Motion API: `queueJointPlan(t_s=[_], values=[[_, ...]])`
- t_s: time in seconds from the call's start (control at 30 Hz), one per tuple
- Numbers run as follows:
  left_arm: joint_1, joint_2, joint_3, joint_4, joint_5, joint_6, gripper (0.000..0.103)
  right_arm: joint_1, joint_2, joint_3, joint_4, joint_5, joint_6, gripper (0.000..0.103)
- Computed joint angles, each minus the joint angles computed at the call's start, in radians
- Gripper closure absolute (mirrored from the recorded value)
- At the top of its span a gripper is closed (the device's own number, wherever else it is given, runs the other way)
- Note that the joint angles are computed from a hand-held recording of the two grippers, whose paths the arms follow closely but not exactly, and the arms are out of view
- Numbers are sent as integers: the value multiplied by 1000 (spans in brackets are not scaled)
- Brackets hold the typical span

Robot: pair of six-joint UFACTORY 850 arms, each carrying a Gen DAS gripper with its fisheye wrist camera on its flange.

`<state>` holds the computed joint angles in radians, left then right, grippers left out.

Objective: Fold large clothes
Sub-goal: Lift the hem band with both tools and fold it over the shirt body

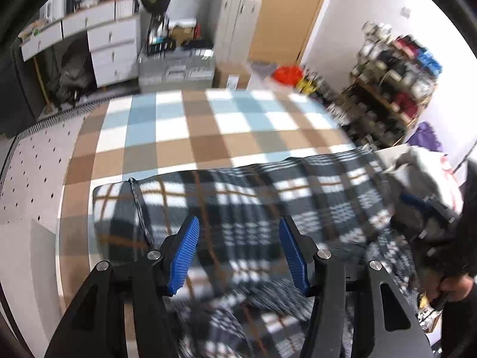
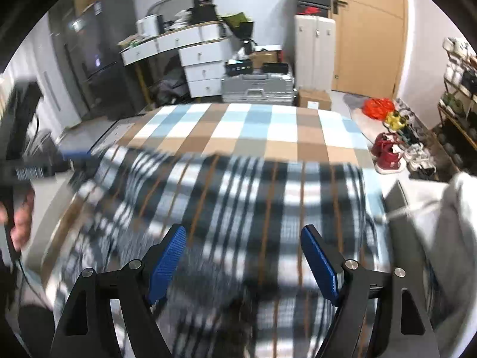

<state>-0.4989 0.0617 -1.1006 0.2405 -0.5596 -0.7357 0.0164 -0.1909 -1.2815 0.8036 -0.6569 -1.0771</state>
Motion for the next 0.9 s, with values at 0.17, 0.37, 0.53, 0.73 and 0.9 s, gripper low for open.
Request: queueJointPlan(t_s=[0.17,0.37,0.53,0.73,0.9], values=[[63,-31,95,-162,62,48,53,67,-201,-197,-331,6,348,23],[8,58,243,67,234,-245,54,44,-299,-248,-417,-36,398,25],[-23,48,207,115,158,-338,53,48,-256,-210,-461,-13,415,25],[-25,-27,168,59,112,-245,43,77,-248,-182,-575,-2,473,22],[7,-36,155,-49,117,-142,41,96,-252,-172,-645,45,537,15]])
